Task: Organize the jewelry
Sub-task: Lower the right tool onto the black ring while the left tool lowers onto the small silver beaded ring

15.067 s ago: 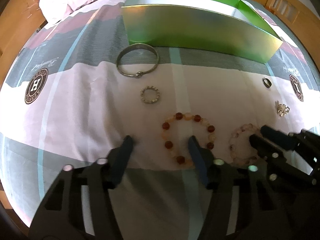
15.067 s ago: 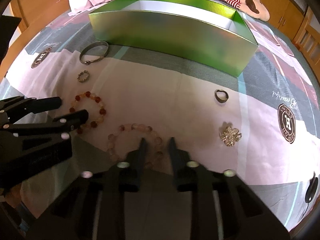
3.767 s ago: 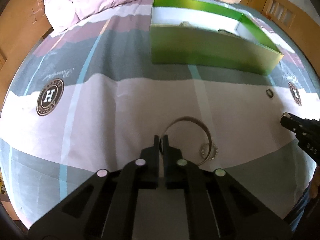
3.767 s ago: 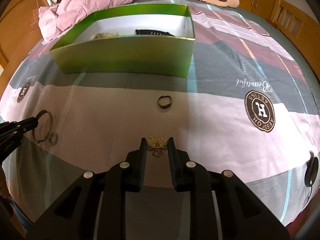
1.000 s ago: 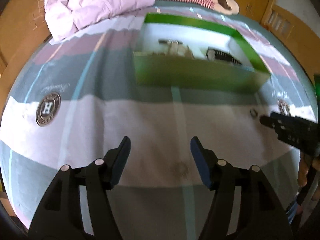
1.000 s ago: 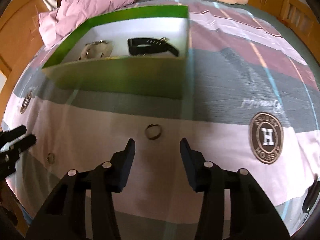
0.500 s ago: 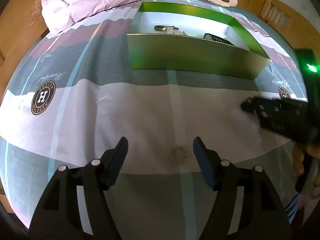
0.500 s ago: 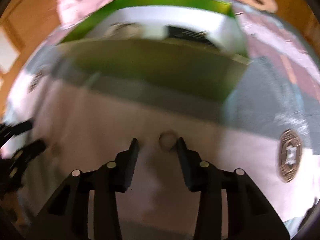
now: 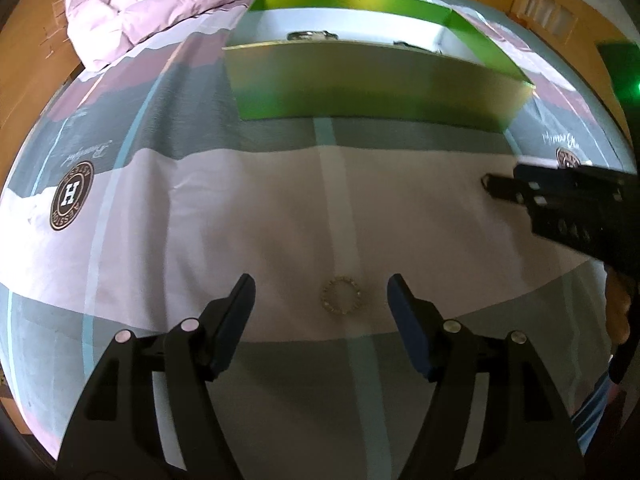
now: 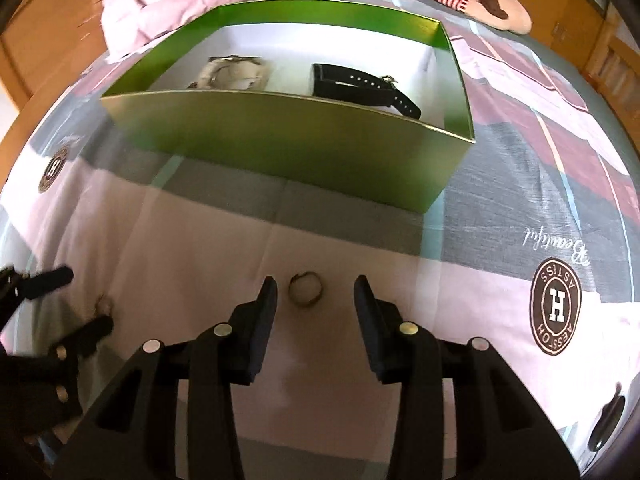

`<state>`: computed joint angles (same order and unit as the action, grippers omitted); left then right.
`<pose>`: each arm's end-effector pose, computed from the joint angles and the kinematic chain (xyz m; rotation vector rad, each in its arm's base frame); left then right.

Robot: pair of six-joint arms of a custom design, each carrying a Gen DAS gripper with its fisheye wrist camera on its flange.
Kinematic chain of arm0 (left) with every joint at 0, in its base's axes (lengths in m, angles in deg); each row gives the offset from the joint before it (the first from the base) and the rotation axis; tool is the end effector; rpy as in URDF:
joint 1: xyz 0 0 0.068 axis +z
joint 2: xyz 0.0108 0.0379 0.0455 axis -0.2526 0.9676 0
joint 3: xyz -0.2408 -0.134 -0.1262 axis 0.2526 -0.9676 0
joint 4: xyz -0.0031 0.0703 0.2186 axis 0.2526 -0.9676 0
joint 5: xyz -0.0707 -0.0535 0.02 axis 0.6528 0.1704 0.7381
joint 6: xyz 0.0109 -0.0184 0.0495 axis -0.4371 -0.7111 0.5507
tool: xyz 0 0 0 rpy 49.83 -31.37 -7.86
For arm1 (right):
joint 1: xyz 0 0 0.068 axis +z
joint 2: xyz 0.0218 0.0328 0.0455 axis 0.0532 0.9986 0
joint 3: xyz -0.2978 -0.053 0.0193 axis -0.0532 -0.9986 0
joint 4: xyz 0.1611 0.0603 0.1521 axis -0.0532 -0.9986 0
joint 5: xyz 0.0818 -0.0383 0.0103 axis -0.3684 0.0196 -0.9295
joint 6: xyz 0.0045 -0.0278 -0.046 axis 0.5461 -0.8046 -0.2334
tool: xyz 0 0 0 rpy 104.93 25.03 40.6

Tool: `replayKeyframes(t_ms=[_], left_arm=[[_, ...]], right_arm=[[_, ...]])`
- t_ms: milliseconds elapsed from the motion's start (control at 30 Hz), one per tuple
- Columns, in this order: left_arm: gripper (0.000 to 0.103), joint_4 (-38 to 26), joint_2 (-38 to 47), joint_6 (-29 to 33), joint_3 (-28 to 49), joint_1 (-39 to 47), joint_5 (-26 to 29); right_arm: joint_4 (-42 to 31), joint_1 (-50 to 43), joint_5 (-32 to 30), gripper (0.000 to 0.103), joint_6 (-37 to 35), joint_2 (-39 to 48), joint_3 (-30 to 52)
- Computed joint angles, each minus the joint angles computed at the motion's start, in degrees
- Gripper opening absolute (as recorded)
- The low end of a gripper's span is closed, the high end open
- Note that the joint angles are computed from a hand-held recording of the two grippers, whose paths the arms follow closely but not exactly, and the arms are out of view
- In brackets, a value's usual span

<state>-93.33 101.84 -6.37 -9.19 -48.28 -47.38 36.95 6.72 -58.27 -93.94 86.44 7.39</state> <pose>0.1647 -0.1007 0.2084 0.0282 2.6883 -0.0488 0.2477 0.0206 0.1847 -0.4198 2.6394 0.1263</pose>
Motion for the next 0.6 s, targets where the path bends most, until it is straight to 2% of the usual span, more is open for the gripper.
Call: replayKeyframes(t_ms=[100,133,167,200,300,533,567,600], left_arm=[[0.044,1.95,1.37,0.73,-1.18,1.49,1.01],[0.043,3.17,1.19,1.14,-1.93,2.54,1.71],[0.04,3.72,0.87,1.5,-2.24,3.08,1.97],[0.034,3.84,0.68,2.0,-2.34,3.58,1.79],[0.022,3.8,0.56,3.36,-2.29,4.97,2.03],[0.023,4.61,1.7,5.42,-1.09,6.27,2.22],[0.025,4.29,1.3,5.72,-0.8,6.74,3.17],[0.035,3.81,0.1,5.77,-0.76,7.29,4.67]], right_arm=[[0.75,1.7,1.32,0.04,1.99,1.56,0.48],[0.8,1.25,1.18,0.037,1.53,1.4,0.2],[1.54,1.64,1.2,0.028,1.65,1.63,-0.07],[1.63,1.81,1.15,0.021,1.56,1.25,-0.42],[2.29,2.4,2.44,0.02,1.16,0.56,-1.22],[-1.09,1.58,3.31,0.02,-2.36,-5.96,-6.32],[-2.24,0.9,3.16,0.02,-3.21,-8.0,-7.6],[-3.29,-0.2,2.44,0.02,-4.15,-9.62,-8.53]])
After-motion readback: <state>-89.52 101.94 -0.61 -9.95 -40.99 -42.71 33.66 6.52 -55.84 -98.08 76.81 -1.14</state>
